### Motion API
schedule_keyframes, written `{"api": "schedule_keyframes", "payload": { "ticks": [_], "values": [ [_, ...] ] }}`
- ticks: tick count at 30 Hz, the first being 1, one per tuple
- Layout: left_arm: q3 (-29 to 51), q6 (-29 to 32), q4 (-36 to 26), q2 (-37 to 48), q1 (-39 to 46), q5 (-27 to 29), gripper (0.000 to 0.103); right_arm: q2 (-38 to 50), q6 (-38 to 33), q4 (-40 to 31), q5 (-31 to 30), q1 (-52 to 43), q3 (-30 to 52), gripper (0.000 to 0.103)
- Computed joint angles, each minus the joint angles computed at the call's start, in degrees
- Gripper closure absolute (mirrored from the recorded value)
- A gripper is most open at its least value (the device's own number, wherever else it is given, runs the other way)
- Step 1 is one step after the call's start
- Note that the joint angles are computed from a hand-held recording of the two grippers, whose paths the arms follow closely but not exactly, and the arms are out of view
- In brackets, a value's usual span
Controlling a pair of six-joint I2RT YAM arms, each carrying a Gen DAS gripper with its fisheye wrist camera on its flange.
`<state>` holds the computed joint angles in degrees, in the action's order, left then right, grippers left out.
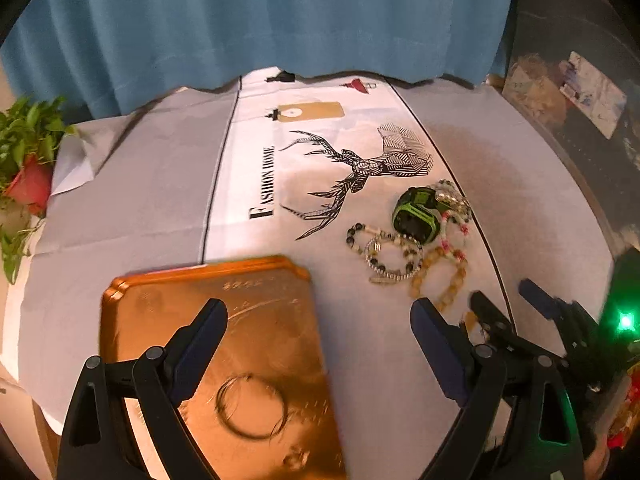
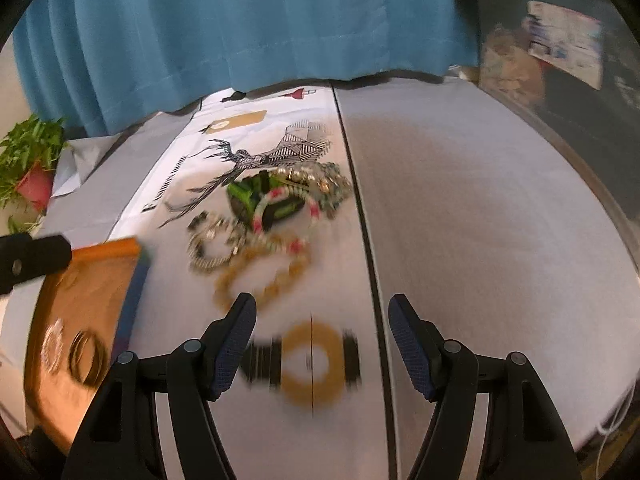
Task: Organize jewelry
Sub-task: 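Grasp the silver chain bracelet with the left tool while the right tool grasps the amber bead bracelet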
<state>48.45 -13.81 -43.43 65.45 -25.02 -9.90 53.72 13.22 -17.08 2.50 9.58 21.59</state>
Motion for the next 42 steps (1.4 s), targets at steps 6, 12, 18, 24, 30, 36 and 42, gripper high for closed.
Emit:
{"api": "schedule_keyframes", "payload": {
  "ticks": [6,12,18,24,30,36,42],
  "values": [
    [3.0,-0.2,5.9,12.8,-1.7,0.2,0.012,16.0,-4.3,11.4,7.2,3.3,2.0,0.026],
    [6.4,-1.8,9.9,24.3,-3.9,-0.2,0.012,5.1,-8.1,10.7,5.2,-4.6,-6.3,0.021],
    [5.2,-2.5,12.6,27.3,-6.4,-5.6,0.011,-3.4,-12.9,6.2,-2.1,-14.8,-9.7,0.018],
    [1.8,-0.6,13.0,24.7,-10.1,-8.5,0.009,-4.0,-14.6,5.8,-3.8,-17.0,-9.7,0.018],
    [0.7,-1.0,12.9,20.9,-8.2,-4.2,0.009,-6.8,-15.2,4.6,-4.5,-18.1,-10.6,0.018],
    [5.2,0.5,12.8,23.8,-2.9,-1.6,0.012,-7.2,-16.8,4.5,-6.2,-20.1,-10.8,0.017],
    [6.6,0.9,13.4,26.9,0.1,3.0,0.029,-7.6,-16.4,4.6,-5.8,-19.7,-11.1,0.014]
  ]
}}
